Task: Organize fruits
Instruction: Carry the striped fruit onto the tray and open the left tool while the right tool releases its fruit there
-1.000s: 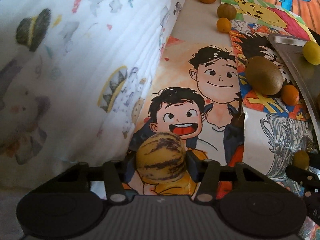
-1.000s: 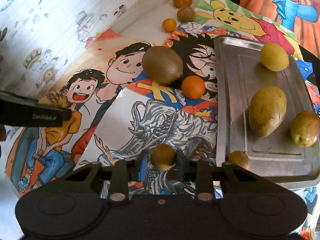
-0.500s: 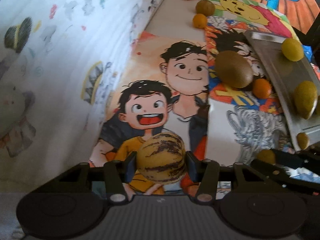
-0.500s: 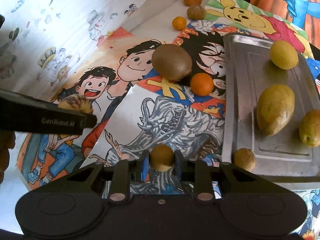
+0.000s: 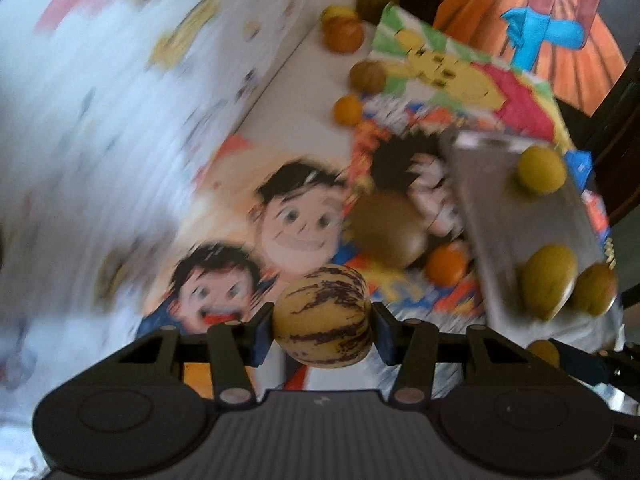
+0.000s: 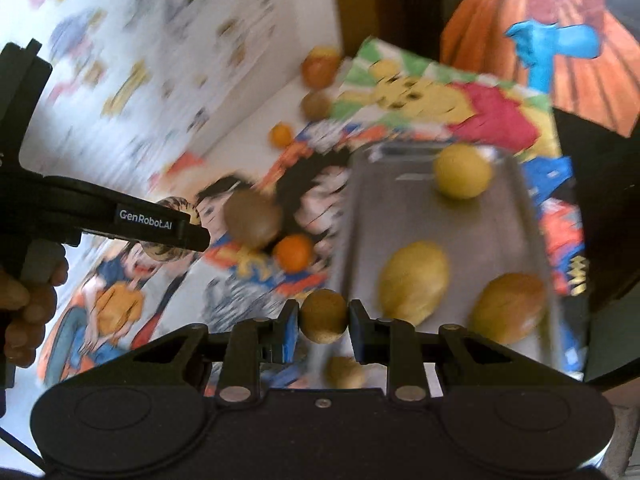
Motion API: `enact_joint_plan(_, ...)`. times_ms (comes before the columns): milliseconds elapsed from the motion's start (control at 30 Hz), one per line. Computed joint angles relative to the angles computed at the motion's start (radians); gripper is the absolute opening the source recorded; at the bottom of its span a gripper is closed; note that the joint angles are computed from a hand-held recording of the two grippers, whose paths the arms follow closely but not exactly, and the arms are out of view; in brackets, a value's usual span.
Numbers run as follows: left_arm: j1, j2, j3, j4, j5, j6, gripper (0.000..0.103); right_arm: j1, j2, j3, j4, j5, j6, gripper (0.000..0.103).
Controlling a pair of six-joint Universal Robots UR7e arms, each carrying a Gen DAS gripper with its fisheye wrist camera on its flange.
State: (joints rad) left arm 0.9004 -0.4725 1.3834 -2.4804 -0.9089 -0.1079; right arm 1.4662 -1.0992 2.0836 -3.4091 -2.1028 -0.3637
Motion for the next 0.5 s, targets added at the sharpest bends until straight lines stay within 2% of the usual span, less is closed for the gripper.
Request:
enact_joint_plan(267, -0.041, 0.139, -0.190, 0.004, -0.058, 0.019, 0.054, -0.094, -0.058, -0.042, -0.019, 0.016, -0.059, 0.028)
enact_joint_plan(500, -0.051, 0.296, -0.403, 0.066, -0.104, 0.046, 0.054, -0.180, -0.045, -0.123, 0.013, 0.047, -0.118, 0.028)
